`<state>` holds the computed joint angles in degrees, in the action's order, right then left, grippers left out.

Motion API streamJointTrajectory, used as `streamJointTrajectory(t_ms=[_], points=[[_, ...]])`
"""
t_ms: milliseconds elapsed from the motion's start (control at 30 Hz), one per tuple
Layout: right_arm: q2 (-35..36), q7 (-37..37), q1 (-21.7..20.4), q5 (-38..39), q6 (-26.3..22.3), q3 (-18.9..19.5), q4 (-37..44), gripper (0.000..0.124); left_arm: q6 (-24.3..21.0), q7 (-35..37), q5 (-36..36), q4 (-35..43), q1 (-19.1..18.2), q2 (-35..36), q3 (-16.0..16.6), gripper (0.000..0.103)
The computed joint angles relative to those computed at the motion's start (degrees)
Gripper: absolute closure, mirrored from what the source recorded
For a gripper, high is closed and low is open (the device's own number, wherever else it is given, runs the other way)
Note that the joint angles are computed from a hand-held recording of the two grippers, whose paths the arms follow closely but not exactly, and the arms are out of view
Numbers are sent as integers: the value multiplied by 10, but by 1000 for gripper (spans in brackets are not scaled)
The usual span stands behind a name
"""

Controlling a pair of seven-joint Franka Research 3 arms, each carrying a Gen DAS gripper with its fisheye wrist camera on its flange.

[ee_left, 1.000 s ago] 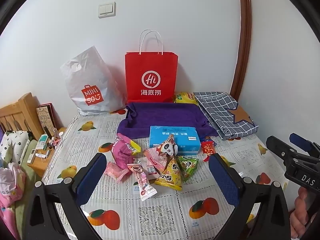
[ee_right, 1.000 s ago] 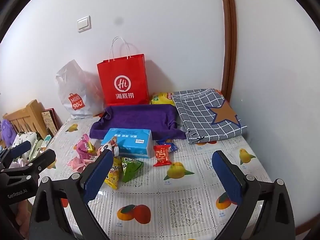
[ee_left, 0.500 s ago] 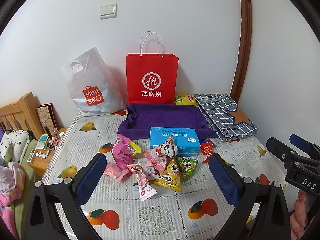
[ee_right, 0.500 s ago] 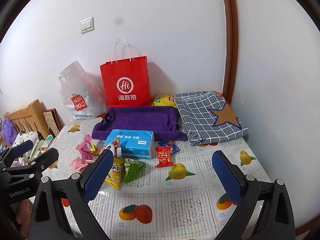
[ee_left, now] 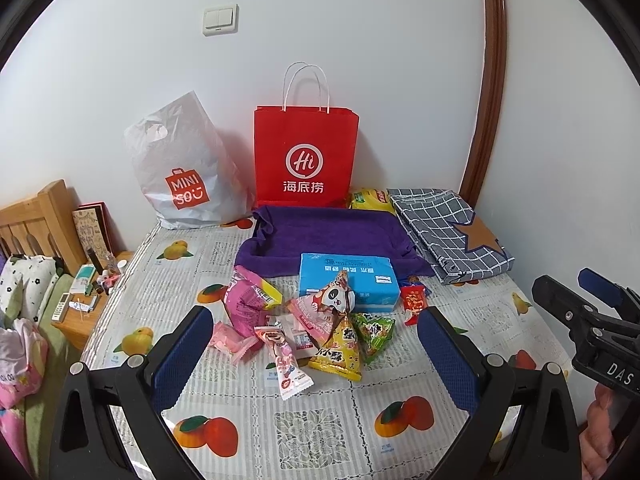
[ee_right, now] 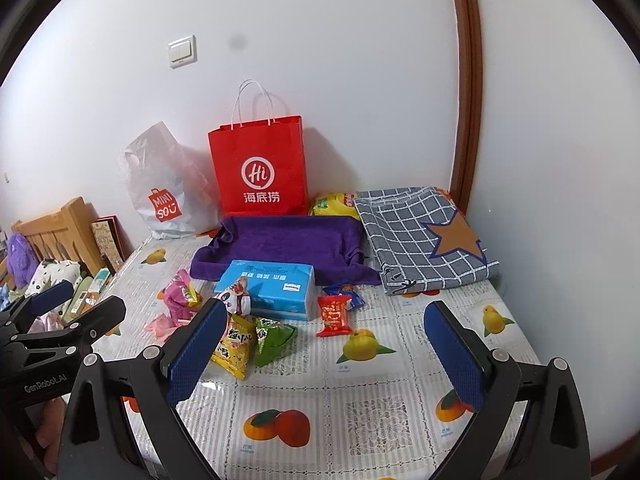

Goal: Organize snacks

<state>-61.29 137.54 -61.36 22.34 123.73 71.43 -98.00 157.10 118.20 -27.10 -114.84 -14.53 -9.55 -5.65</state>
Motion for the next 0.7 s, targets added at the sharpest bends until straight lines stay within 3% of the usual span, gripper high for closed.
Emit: streamJointTrajectory(t_ms=[700], points=[[-1,-5,-1,8,7,3,1,25,-7,6,-8,6,2,0,1,1]])
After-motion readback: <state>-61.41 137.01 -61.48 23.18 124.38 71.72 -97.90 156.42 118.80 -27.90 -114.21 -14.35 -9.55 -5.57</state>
